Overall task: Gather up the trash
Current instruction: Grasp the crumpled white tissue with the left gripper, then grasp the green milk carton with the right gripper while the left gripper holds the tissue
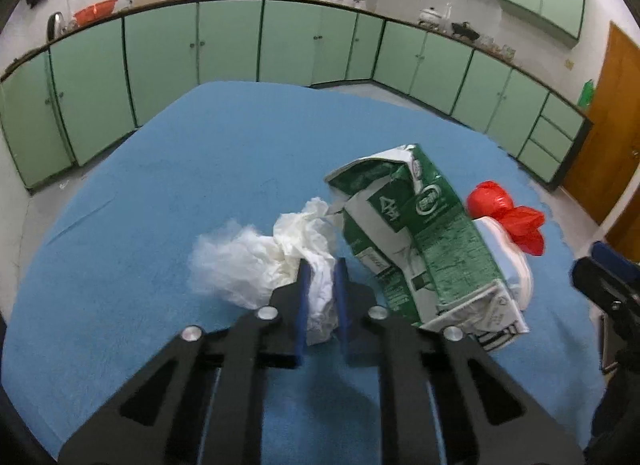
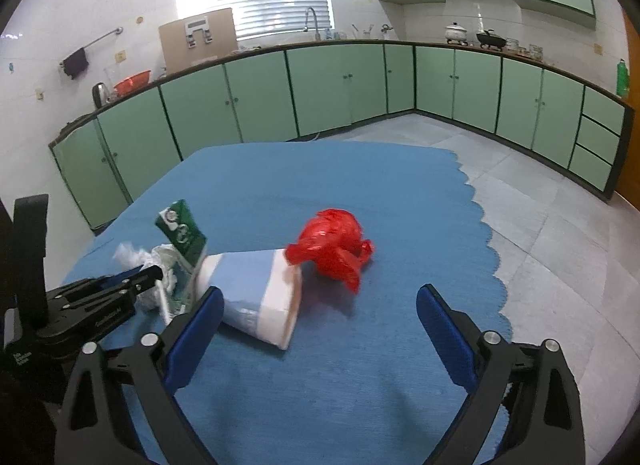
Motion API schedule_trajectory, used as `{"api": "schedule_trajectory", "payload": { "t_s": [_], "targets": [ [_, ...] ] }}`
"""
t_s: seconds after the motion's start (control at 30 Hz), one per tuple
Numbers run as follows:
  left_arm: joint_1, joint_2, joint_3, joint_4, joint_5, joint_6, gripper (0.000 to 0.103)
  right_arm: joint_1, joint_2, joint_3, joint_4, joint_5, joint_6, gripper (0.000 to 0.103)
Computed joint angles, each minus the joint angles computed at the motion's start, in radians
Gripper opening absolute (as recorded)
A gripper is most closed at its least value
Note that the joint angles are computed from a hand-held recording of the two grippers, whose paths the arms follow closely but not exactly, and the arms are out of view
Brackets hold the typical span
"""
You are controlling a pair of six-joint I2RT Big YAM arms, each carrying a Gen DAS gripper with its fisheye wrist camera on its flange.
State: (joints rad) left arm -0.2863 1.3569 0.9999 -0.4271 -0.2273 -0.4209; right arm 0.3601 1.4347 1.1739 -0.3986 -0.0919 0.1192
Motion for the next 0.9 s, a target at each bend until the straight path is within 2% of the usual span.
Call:
{"api": "schedule_trajectory", "payload": {
  "t_s": [0.07,0.47,0.7,0.83,0.9],
  "targets": [
    [-0.006,-0.010,-0.005,0.000,-0.020,0.005,0.010,0.010,0.002,0.007,-0.006,-0.022,-0.004,0.085],
    [0.017,-0.130,-0.076,-0.019,-0.070,-0.011,0.008,0.100,0.047,0.057,-0.033,-0.069,-0.024,0.067],
    [0.016,-0.148,-0.088,-0.032,-0.084,0.000,0.008,0.114,0.084,0.086,-0.067,-0.081,-0.004,0.058],
    [0.025,-0.143,-0.096,-0.027,-0.069,0.001,0.008,0.108,0.097,0.100,-0.079,-0.103,-0.007,0.049],
    [0.031,-0.143,-0.101,-0.022,-0.063,0.003,0.008,0.107,0.103,0.110,-0.087,-0.131,-0.012,0.041]
  ]
}}
